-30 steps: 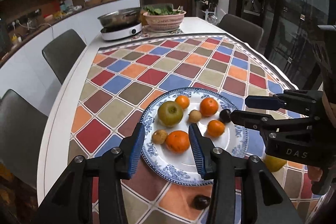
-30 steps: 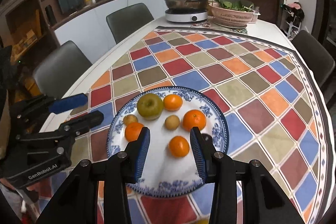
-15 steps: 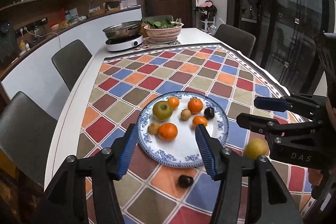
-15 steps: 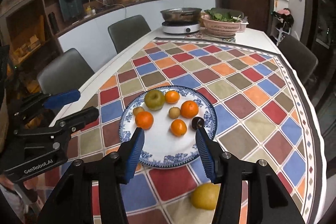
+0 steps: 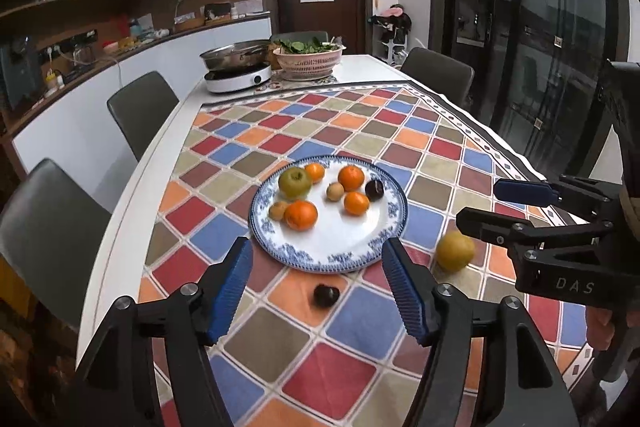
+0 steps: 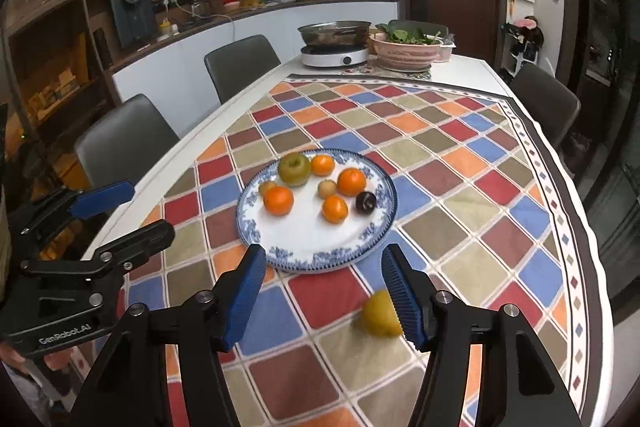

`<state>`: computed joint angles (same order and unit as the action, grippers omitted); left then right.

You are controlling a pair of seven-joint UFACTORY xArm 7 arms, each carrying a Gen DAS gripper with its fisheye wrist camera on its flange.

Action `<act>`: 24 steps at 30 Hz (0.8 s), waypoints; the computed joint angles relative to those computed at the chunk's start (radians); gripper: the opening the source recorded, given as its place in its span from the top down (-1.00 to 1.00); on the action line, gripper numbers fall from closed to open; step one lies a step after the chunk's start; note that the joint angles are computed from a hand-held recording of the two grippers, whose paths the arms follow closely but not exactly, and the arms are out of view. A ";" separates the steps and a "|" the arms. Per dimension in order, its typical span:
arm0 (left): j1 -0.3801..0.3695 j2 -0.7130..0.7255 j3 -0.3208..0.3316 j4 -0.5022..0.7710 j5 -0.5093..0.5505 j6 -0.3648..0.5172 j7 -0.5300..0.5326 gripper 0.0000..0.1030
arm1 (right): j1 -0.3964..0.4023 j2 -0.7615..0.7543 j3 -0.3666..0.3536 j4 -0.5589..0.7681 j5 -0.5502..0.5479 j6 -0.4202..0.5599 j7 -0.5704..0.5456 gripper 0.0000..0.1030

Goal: Organize fruits
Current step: 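Withdraw both open grippers from the plate toward the remaining fruits, then grasp the large yellow pear with the right gripper while the left gripper grasps a dark plum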

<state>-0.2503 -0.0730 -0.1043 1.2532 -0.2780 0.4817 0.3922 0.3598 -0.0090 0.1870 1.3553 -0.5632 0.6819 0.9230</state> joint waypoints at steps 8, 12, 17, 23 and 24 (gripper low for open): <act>-0.004 -0.048 0.011 -0.087 -0.046 0.039 -0.033 -0.30 | -0.002 -0.042 0.018 -0.077 -0.011 0.024 0.079 -0.18; 0.000 -0.061 0.005 -0.128 0.001 0.024 -0.070 -0.30 | -0.004 -0.056 0.029 -0.108 -0.021 0.032 0.113 -0.18; -0.004 -0.068 0.005 -0.167 0.028 0.010 -0.090 -0.30 | -0.006 -0.066 0.035 -0.147 -0.006 0.028 0.138 -0.18; -0.008 -0.068 0.006 -0.201 0.042 0.000 -0.096 -0.30 | -0.008 -0.071 0.042 -0.183 -0.020 0.047 0.182 -0.18; -0.009 -0.069 0.005 -0.209 0.043 -0.007 -0.097 -0.30 | -0.008 -0.070 0.042 -0.185 -0.020 0.050 0.186 -0.18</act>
<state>-0.2589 -0.1415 -0.0995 1.0441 -0.2348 0.4745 0.2956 0.3514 -0.0787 0.2294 1.1705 -0.5829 0.7316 1.1086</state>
